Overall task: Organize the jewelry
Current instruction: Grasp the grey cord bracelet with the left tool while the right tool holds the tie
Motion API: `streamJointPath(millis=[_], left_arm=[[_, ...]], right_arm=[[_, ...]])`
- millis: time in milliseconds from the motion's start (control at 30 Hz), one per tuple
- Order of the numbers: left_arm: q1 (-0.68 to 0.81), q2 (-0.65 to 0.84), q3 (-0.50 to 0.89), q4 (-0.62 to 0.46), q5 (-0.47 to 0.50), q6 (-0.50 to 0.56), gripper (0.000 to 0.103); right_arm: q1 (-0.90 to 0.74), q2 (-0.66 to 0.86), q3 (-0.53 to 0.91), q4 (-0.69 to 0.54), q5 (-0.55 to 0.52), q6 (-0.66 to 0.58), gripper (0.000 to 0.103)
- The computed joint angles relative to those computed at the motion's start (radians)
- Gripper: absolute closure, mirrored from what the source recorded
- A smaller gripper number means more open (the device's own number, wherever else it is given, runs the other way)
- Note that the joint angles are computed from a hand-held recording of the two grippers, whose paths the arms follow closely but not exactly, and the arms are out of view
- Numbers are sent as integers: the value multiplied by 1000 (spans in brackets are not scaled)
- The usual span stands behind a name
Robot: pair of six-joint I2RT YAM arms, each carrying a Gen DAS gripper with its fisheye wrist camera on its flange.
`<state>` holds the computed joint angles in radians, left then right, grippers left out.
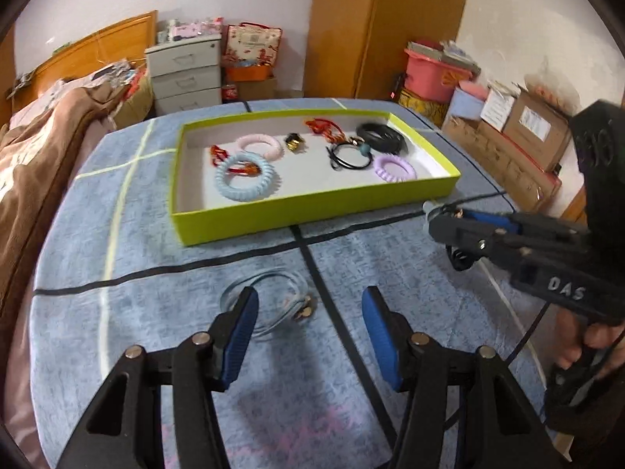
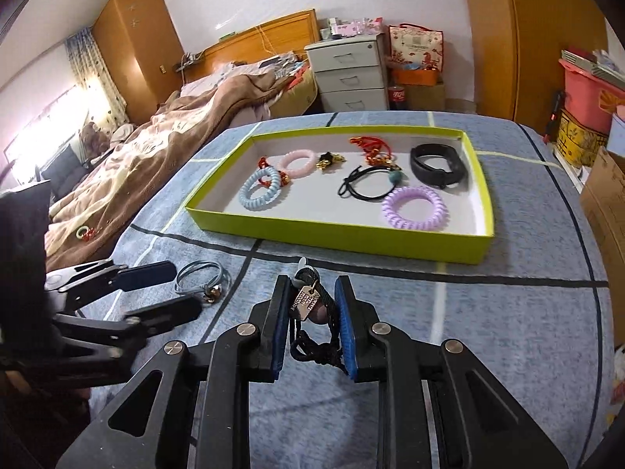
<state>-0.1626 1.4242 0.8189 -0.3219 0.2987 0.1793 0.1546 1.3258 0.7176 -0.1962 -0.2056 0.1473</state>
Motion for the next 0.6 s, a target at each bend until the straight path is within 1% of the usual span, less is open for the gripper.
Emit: streamJointPath(millis=[100, 200, 300, 367, 400, 467, 600], left_arm=[[-28, 41, 16, 11, -51, -2, 53], [-29, 68, 26, 13, -43, -1, 57], [-40, 79, 22, 35, -70, -6, 62], [-48, 84, 23, 42, -85, -3, 71], [-48, 85, 23, 44, -88, -4, 73], [-47, 85, 22, 45, -91, -3, 84], [-45, 84, 24, 42, -87, 3, 86]], right_arm=[[-23, -14, -10, 2, -24, -2, 79], [-37, -22, -15, 3, -37, -5, 79], [-44, -20, -13, 4, -45, -5, 79], [-49, -20, -17, 9, -51, -5, 79], [-51, -20, -17, 9, -54, -6, 79], [-55, -22, -20, 10, -59, -10, 79], [-57, -25, -23, 7, -62, -11, 79]])
